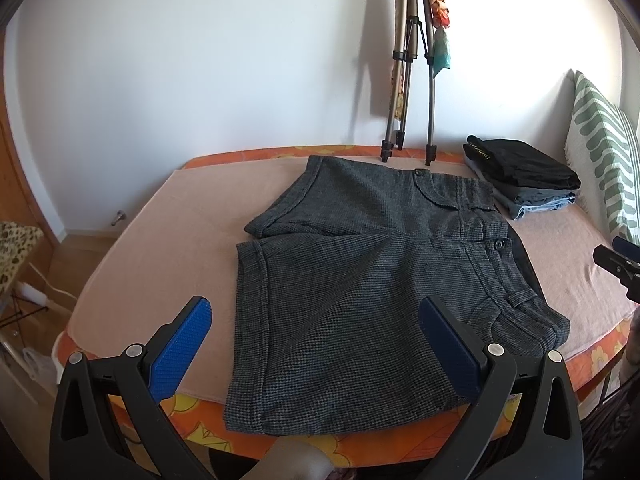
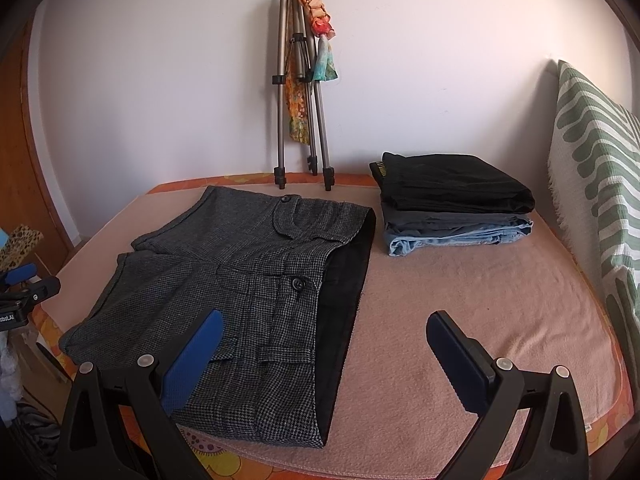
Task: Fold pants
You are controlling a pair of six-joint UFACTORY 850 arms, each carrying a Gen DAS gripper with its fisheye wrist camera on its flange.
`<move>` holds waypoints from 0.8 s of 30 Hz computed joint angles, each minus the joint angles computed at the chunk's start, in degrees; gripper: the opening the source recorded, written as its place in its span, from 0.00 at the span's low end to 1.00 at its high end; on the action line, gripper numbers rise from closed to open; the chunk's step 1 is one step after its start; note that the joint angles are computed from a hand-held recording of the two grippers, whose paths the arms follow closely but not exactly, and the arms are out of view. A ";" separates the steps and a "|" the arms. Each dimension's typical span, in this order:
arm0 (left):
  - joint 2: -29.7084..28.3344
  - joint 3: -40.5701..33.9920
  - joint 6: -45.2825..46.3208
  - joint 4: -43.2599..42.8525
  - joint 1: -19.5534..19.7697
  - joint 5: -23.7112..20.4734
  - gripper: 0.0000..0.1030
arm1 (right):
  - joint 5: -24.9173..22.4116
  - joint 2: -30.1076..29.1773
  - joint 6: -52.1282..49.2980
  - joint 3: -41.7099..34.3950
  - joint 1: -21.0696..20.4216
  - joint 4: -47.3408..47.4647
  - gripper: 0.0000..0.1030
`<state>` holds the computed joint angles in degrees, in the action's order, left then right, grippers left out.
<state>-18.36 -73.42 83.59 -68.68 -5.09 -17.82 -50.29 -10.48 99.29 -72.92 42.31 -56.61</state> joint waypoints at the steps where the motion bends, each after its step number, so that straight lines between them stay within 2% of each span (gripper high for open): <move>1: 0.01 0.02 0.09 -0.05 0.01 0.08 1.00 | 0.03 0.03 -0.06 0.02 0.01 0.02 1.00; 9: 0.29 0.65 3.86 -3.26 0.12 1.32 1.00 | 0.24 -0.02 -0.78 -0.06 -0.02 -0.07 1.00; 17: -1.04 -0.85 -1.09 1.33 1.23 -1.83 1.00 | 0.71 -0.20 -2.11 -0.10 0.41 -0.99 0.99; 21: -1.04 0.01 4.48 -3.17 1.68 -1.18 0.99 | 1.75 -0.22 -3.17 0.22 0.72 -1.82 0.99; 24: -1.88 -0.10 8.08 -4.48 2.42 -2.91 0.93 | 2.87 -0.03 -4.11 0.94 1.06 -2.44 0.98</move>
<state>-20.23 -73.52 91.67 -73.16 -2.67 -20.73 -47.43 -10.51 95.18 -71.98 43.38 -59.06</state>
